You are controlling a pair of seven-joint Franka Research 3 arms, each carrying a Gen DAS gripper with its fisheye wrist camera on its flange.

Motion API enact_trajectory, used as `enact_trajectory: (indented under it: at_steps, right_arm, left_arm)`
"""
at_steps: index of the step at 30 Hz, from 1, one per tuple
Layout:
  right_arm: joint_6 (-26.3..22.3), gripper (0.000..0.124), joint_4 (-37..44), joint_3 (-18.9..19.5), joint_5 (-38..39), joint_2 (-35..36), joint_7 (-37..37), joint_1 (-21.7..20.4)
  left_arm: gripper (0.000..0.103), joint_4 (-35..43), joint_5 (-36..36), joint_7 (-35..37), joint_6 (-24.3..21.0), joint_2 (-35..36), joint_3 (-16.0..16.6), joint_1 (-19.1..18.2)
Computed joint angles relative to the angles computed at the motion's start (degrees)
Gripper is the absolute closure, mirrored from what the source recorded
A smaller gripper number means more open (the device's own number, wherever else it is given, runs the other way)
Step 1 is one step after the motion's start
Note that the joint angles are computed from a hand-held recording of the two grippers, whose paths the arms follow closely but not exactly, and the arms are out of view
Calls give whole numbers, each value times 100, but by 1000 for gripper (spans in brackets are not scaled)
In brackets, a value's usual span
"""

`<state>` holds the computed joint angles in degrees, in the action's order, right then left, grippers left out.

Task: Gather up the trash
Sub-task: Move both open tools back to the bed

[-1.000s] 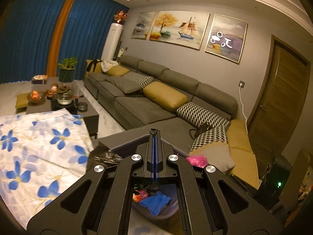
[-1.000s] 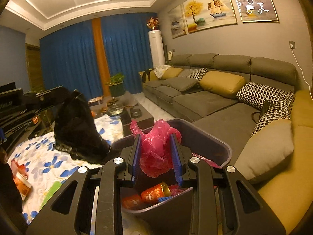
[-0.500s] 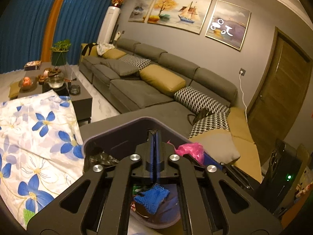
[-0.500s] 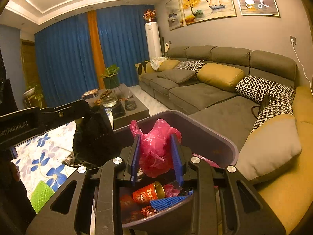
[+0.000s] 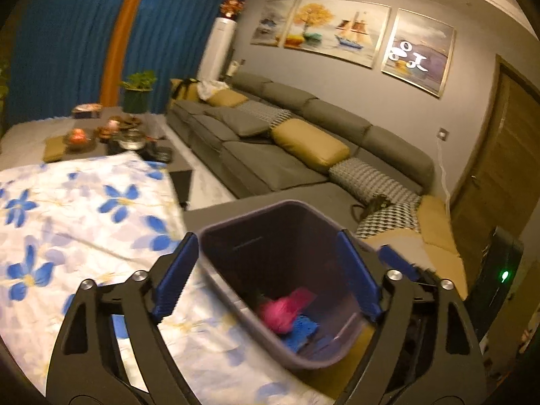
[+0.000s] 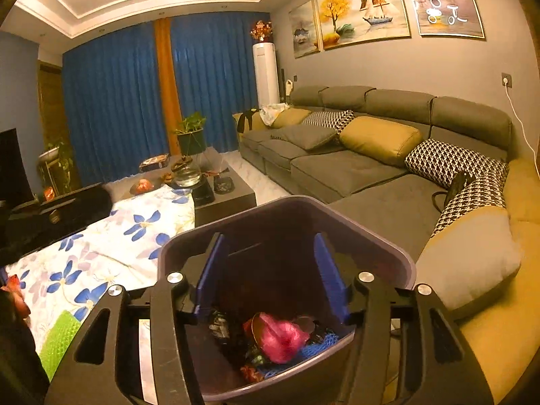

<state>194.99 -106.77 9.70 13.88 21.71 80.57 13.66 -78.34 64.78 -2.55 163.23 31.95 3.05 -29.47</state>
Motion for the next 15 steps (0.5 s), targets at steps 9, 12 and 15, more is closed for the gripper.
enact_trajectory:
  at_steps: [9, 12, 15]
  right_arm:
    - [403, 48, -550, -22, -52, -408, 49, 153]
    - [548, 44, -781, -13, -73, -582, 129, 210]
    - [744, 40, -1064, -47, -103, -782, 168, 328]
  left_arm:
    - [12, -1873, 1344, -1545, -1254, -1574, -62, -310]
    - [11, -2453, 1614, -1920, -1591, -2066, -270, -268]
    - [10, -2940, 1722, -2105, -2079, -2495, -538, -225]
